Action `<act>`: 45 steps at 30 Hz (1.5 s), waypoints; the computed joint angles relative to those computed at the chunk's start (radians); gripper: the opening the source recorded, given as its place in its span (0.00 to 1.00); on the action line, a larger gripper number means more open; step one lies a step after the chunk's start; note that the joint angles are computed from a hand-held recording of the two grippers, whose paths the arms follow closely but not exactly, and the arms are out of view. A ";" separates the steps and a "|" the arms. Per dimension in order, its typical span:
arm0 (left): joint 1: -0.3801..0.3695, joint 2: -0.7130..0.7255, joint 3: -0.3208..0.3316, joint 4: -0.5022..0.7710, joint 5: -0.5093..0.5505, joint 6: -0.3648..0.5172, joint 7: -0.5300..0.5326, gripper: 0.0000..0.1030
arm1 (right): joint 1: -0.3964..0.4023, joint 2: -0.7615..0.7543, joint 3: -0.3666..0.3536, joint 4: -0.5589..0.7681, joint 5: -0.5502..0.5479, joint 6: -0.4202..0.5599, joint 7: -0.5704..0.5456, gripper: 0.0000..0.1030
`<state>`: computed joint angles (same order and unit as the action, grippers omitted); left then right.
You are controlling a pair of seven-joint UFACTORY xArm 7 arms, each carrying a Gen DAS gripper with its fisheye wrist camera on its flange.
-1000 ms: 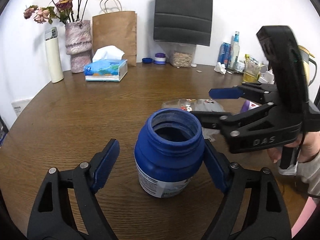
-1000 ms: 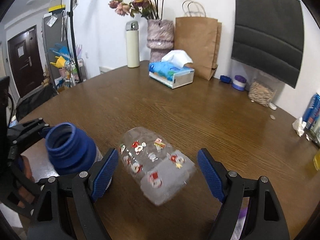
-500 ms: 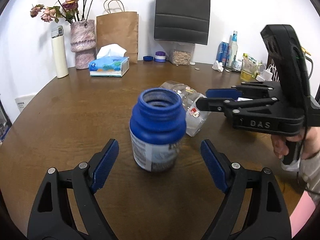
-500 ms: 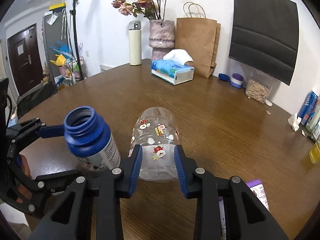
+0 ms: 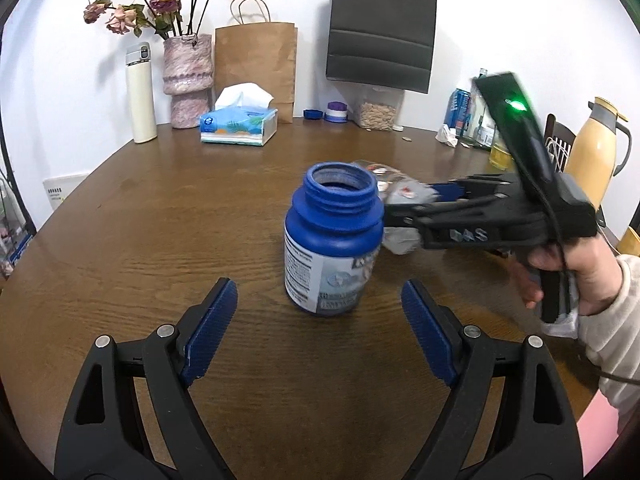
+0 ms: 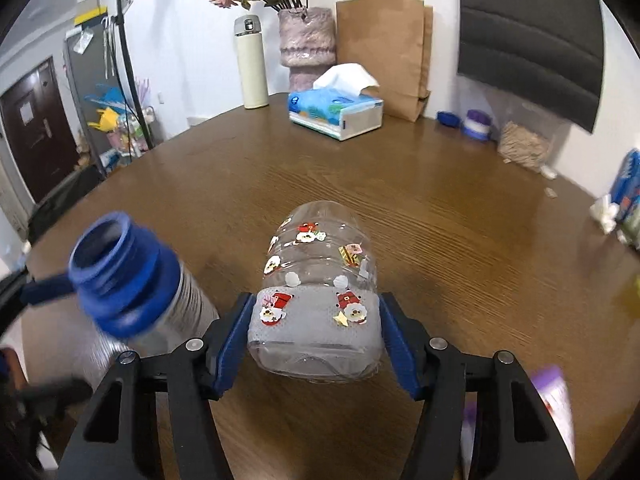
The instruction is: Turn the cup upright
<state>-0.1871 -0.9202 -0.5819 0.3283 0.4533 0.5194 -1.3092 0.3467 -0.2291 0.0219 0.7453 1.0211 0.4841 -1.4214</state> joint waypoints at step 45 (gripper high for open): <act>-0.160 0.199 0.039 0.090 -0.067 -0.236 0.105 0.77 | -0.140 -0.643 -0.319 -0.464 -0.275 0.191 0.000 0.72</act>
